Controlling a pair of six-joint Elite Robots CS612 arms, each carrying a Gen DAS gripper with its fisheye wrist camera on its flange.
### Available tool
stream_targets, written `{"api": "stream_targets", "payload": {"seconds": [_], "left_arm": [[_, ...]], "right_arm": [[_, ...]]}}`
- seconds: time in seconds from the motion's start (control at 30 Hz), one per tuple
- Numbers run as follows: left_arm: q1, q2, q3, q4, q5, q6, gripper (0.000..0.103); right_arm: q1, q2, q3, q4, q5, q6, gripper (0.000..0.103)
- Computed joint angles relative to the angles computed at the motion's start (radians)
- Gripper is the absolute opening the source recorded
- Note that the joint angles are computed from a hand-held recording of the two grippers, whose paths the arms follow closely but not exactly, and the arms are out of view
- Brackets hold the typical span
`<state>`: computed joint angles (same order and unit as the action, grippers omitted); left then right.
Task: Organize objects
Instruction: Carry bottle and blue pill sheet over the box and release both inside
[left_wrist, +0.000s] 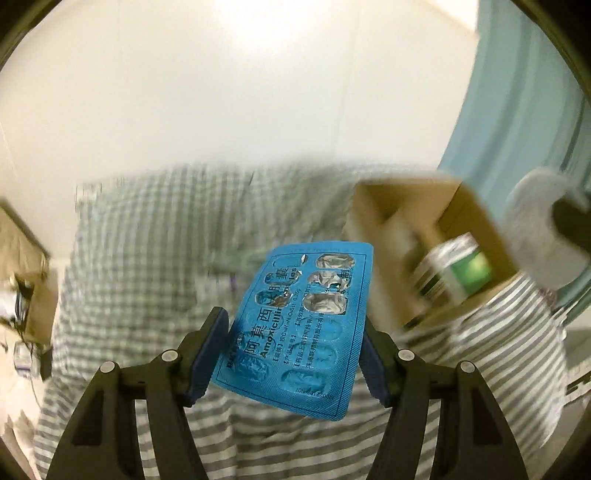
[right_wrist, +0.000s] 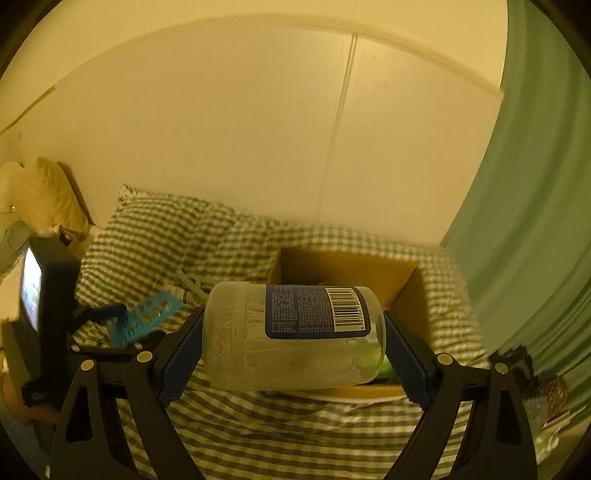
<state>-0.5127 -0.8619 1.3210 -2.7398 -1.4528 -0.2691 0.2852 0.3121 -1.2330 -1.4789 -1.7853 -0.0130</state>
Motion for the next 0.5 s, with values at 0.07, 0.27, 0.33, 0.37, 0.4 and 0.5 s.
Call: {"api": "stream_targets", "payload": {"seconds": [0.07, 0.27, 0.33, 0.37, 0.4, 0.5], "left_arm": [[-0.006, -0.004, -0.017, -0.033, -0.011, 0.010, 0.068], [-0.042, 0.016, -0.090, -0.072, -0.012, 0.064, 0.068], [-0.051, 0.036, -0.127, -0.053, -0.016, 0.066, 0.068], [-0.055, 0.050, -0.148, -0.039, -0.019, 0.065, 0.068], [-0.060, 0.065, -0.172, -0.021, -0.022, 0.066, 0.068], [-0.069, 0.105, -0.231, 0.021, -0.026, 0.074, 0.068]], "right_arm": [[-0.002, -0.012, -0.004, -0.014, -0.014, -0.024, 0.091], [-0.026, -0.051, 0.015, -0.030, 0.007, -0.080, 0.091], [-0.041, -0.059, 0.028, -0.036, 0.009, -0.087, 0.091], [-0.048, -0.061, 0.034, -0.040, 0.014, -0.083, 0.091], [-0.056, -0.063, 0.044, -0.045, 0.025, -0.072, 0.091], [-0.082, -0.060, 0.066, -0.040, 0.064, -0.030, 0.091]]}}
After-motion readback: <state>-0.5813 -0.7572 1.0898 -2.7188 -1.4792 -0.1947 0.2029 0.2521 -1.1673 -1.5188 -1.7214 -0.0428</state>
